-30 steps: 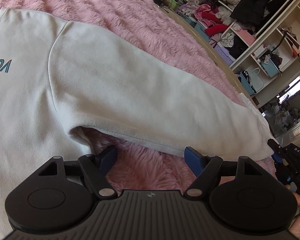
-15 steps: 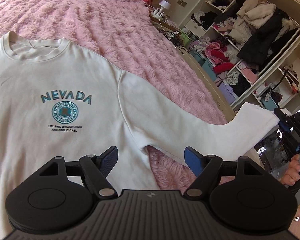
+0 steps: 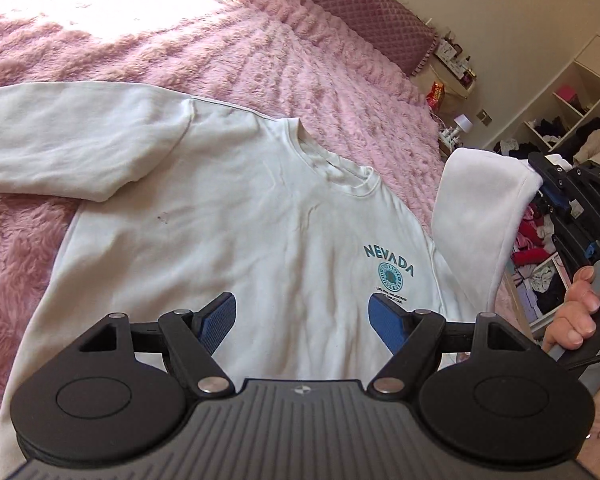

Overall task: Fold small clothes
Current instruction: 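Lift the sleeve and lay it across the sweatshirt body with the right gripper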

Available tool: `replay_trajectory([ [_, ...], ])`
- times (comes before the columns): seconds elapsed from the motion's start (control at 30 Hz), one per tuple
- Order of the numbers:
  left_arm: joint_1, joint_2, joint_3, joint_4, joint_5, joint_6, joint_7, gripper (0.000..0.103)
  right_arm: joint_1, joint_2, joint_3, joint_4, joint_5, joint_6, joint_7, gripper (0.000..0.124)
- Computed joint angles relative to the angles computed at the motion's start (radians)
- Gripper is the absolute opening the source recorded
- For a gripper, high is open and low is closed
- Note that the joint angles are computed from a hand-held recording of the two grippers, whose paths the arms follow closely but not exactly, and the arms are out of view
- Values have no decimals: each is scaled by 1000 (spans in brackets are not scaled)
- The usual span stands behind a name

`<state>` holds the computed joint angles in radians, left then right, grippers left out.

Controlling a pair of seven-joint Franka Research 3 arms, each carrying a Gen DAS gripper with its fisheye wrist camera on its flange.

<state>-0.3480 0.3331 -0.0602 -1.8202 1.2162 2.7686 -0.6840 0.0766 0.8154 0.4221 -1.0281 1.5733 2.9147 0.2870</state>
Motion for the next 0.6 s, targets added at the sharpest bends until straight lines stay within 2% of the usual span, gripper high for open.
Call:
replay_trajectory([
  [0.03, -5, -34, 10, -51, 21, -7, -54, 88, 3, -8, 12, -27, 8, -11, -32, 2],
  [0.1, 6, -69, 1, -103, 25, -35, -82, 88, 11, -41, 32, -130, 34, -48, -116, 2],
  [0.2, 24, -122, -17, -187, 63, -69, -175, 88, 66, -57, -4, -210, -4, -67, -137, 2],
  [0.23, 34, -130, -24, -203, 71, -69, -198, 88, 87, -52, -22, -230, -45, -81, -120, 3],
  [0.3, 52, -139, -35, -229, 94, -67, -252, 88, 119, -36, -51, -254, -135, -103, -66, 11],
  [0.33, 59, -138, -40, -234, 106, -65, -272, 88, 130, -25, -70, -256, -200, -134, -3, 27],
  [0.37, 65, -136, -44, -236, 115, -62, -285, 88, 141, -17, -96, -254, -283, -178, 89, 38],
  [0.4, 67, -133, -47, -239, 137, -57, -308, 88, 141, -13, -118, -253, -342, -220, 169, 38],
  [0.5, 72, -103, -50, -216, 213, -29, -380, 88, 64, -44, -64, -305, -316, -219, 130, 39],
  [0.6, 72, -46, -43, -157, 306, 2, -480, 88, -3, -83, -76, -332, -303, -208, 116, 44],
])
